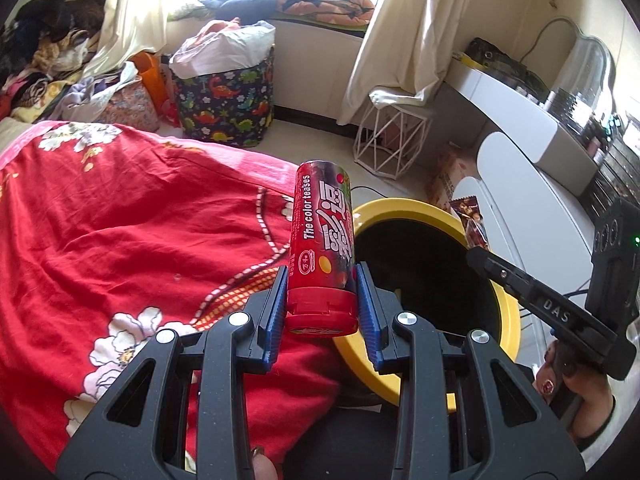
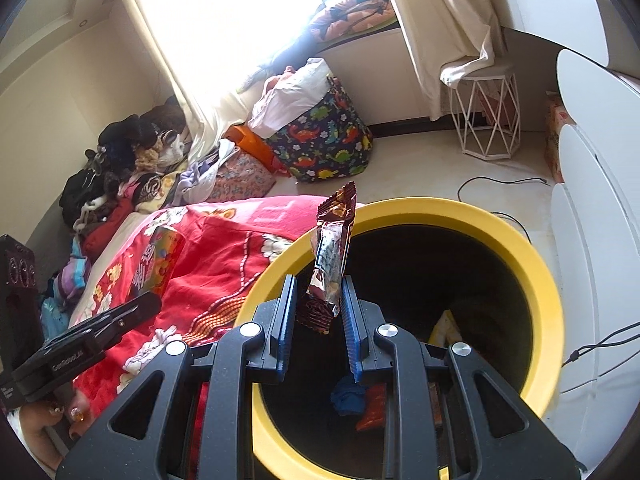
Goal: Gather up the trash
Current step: 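Carry red candy tube and chocolate wrapper over the yellow bin, then open both tools to drop the tube and wrapper into the bin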
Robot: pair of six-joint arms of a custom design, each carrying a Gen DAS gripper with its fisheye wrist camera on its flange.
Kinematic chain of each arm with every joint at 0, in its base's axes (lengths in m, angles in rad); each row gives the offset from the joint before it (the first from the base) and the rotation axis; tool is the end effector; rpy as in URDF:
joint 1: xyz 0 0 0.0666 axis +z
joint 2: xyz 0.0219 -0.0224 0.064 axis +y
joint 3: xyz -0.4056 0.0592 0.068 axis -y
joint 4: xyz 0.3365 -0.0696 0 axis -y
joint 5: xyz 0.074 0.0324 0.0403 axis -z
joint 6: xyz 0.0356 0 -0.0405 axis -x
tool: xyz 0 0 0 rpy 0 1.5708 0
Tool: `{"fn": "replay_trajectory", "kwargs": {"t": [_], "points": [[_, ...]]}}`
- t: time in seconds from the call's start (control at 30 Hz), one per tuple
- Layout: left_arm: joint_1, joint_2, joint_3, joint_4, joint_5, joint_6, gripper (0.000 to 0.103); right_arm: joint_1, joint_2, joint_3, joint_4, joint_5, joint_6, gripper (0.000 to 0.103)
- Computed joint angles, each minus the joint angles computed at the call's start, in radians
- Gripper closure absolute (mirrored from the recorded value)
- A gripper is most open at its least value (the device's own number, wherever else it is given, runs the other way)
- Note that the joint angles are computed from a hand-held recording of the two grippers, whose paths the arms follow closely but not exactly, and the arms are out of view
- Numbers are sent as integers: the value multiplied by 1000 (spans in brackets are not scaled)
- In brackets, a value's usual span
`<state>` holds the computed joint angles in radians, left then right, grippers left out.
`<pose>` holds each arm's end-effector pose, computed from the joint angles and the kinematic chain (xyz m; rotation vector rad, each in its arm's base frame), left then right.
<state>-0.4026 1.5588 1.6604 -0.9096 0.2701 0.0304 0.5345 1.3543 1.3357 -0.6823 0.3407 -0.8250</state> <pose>0.4511 -0.2029 0.4927 0.5729 2.3358 -0.5256 0.3674 0.2032 0.4656 0.5015 2.1911 0.3546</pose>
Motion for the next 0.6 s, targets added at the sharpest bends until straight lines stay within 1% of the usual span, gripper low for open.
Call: {"fn": "replay_trajectory", "kwargs": {"t": [0.6], "points": [[-100, 16, -6, -33, -10, -56, 77, -72, -62, -79, -4, -34, -57, 80]]}}
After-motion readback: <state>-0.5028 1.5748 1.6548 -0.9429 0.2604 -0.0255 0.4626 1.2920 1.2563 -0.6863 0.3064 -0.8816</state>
